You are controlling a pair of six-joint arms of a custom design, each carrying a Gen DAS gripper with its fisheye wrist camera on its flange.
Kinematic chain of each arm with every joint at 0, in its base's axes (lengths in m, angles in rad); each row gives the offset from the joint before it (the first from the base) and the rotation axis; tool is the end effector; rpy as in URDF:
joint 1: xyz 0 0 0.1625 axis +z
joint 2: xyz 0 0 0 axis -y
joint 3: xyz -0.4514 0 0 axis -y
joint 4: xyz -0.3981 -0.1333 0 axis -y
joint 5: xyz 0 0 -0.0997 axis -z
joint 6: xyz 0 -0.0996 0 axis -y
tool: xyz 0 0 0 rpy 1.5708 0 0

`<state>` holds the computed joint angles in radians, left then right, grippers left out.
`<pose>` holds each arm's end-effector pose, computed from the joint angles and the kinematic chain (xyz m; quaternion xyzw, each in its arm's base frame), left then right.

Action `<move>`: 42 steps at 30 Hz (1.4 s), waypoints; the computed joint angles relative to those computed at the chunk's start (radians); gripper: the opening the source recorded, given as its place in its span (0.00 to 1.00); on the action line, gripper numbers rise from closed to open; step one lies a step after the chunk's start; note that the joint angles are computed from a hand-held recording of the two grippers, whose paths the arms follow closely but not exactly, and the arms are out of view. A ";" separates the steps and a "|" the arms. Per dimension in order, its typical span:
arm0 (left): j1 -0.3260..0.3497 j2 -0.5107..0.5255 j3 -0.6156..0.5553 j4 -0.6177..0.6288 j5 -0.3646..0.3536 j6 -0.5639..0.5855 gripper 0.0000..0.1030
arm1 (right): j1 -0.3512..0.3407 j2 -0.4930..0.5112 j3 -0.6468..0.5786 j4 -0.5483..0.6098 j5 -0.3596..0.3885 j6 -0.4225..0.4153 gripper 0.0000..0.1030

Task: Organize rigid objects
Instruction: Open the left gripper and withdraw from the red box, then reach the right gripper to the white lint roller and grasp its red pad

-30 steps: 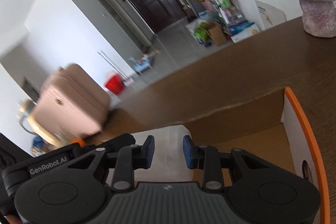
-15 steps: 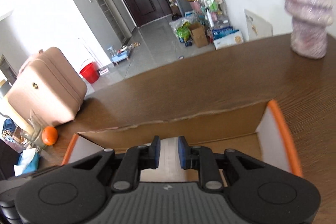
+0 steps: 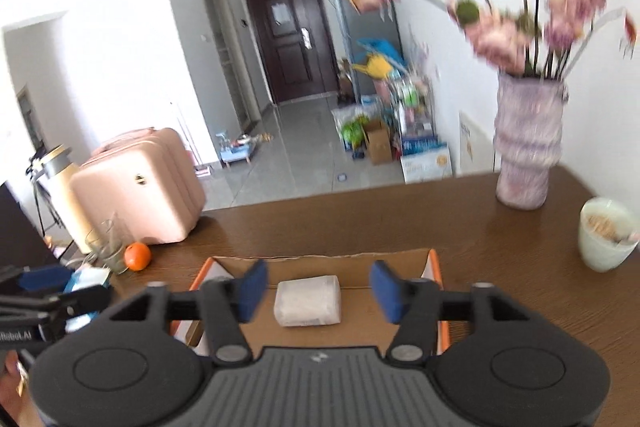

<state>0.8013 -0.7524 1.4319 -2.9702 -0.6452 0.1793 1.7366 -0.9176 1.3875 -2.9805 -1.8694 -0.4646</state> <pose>-0.3715 -0.6894 0.2415 0.2427 0.8168 -0.4231 0.3081 0.2288 -0.7373 0.3651 0.2093 -0.8591 0.4230 0.1978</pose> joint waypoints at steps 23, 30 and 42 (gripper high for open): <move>-0.175 -0.147 0.534 -0.658 0.070 0.244 1.00 | -0.054 -0.284 0.611 -0.549 0.178 -0.196 0.97; -0.229 -0.104 0.736 -1.019 0.110 0.326 1.00 | -0.142 -0.357 0.834 -0.745 0.272 -0.240 0.98; -0.355 -0.025 1.106 -1.165 0.248 0.009 1.00 | -0.352 -0.350 1.151 -1.096 0.391 -0.349 1.00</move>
<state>0.4467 -0.7769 2.5379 -4.1350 -0.3972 0.1882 1.3846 -1.2675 2.5382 -4.0767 -1.4788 -0.8134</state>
